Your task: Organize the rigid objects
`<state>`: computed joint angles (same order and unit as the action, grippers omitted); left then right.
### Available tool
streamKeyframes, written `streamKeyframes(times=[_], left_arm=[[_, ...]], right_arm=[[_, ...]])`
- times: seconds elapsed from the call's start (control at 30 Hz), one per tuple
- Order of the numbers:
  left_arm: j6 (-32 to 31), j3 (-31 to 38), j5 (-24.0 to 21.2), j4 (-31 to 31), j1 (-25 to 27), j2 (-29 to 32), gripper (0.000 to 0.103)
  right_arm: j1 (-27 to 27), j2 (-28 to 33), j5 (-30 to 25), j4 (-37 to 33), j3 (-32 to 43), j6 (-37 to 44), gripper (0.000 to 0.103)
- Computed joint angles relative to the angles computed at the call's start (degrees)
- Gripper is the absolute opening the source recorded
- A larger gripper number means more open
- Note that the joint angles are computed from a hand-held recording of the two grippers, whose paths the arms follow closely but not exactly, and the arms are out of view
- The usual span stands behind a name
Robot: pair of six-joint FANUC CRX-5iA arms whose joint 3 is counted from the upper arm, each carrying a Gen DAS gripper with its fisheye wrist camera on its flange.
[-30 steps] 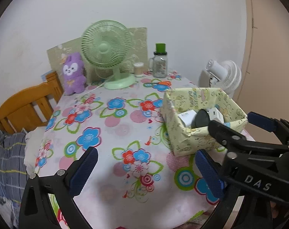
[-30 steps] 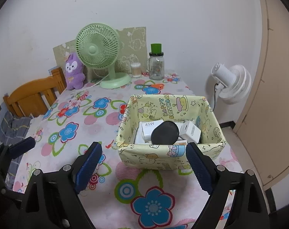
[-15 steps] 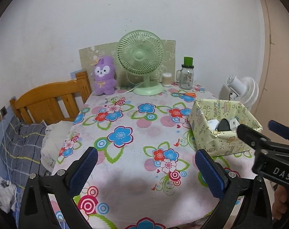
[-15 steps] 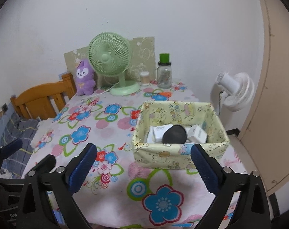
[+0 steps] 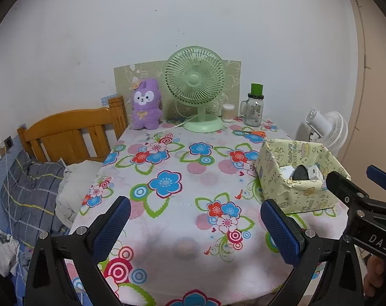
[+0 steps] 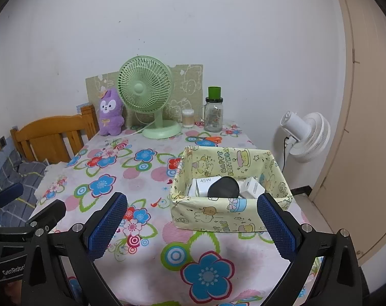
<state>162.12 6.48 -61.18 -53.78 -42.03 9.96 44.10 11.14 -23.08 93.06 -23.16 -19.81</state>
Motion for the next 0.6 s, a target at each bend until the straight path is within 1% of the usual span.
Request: streamKeyframes(times=[0.07, 0.27, 0.53, 0.6], left_arm=[[0.7, -0.17, 0.08, -0.45, -0.11, -0.09, 0.103], [1.4, -0.06, -0.37, -2.15, -1.02, 0.23, 0.103], [1.44, 0.08, -0.07, -2.24, -1.15, 0.46, 0.103], [1.32, -0.05, 0.32, -2.1, -1.12, 0.37, 0.103]], right_arm=[[-0.66, 0.02, 0.3, 2.67, -0.24, -2.12, 0.103], [-2.06, -0.14, 1.71, 7.49, -0.78, -6.27, 0.103], [-1.9, -0.35, 0.16, 8.46, -1.31, -7.91, 0.103], [-1.62, -0.14, -0.27, 7.51, -1.08, -7.26, 0.103]])
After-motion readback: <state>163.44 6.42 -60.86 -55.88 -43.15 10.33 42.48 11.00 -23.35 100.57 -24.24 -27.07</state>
